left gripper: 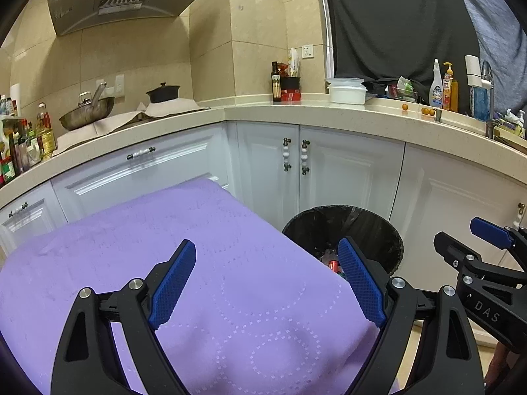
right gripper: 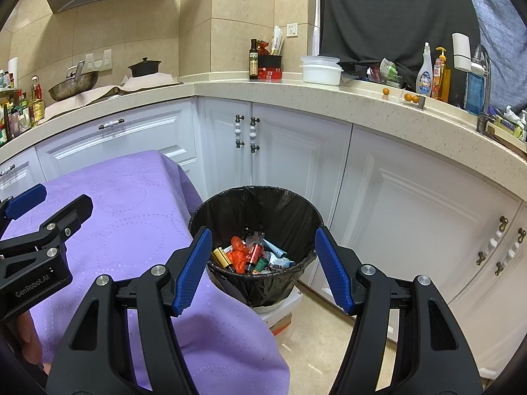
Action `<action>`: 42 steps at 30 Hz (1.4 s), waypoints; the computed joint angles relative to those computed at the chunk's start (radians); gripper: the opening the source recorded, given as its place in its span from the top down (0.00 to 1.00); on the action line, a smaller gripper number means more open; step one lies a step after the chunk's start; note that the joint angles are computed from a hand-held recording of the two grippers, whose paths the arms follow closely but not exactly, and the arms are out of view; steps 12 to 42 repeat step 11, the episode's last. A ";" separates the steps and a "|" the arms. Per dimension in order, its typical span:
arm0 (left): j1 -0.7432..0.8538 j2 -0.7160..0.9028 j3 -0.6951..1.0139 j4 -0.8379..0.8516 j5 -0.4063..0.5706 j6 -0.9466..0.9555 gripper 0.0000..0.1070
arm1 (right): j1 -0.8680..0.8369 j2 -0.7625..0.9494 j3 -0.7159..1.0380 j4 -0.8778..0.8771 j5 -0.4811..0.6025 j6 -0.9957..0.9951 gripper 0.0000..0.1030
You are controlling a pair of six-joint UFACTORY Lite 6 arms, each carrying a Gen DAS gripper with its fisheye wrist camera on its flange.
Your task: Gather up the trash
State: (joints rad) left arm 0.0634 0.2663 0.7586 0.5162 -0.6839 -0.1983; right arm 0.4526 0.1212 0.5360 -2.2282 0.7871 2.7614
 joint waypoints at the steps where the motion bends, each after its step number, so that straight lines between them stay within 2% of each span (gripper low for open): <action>1: 0.001 0.000 0.002 0.008 0.001 -0.008 0.20 | 0.000 0.000 -0.001 -0.001 0.001 0.001 0.38; 11: 0.016 0.031 0.046 0.046 0.045 -0.071 0.20 | -0.009 0.025 0.013 -0.025 -0.006 0.015 0.38; 42: 0.016 0.031 0.046 0.046 0.045 -0.071 0.20 | -0.009 0.025 0.013 -0.025 -0.006 0.015 0.38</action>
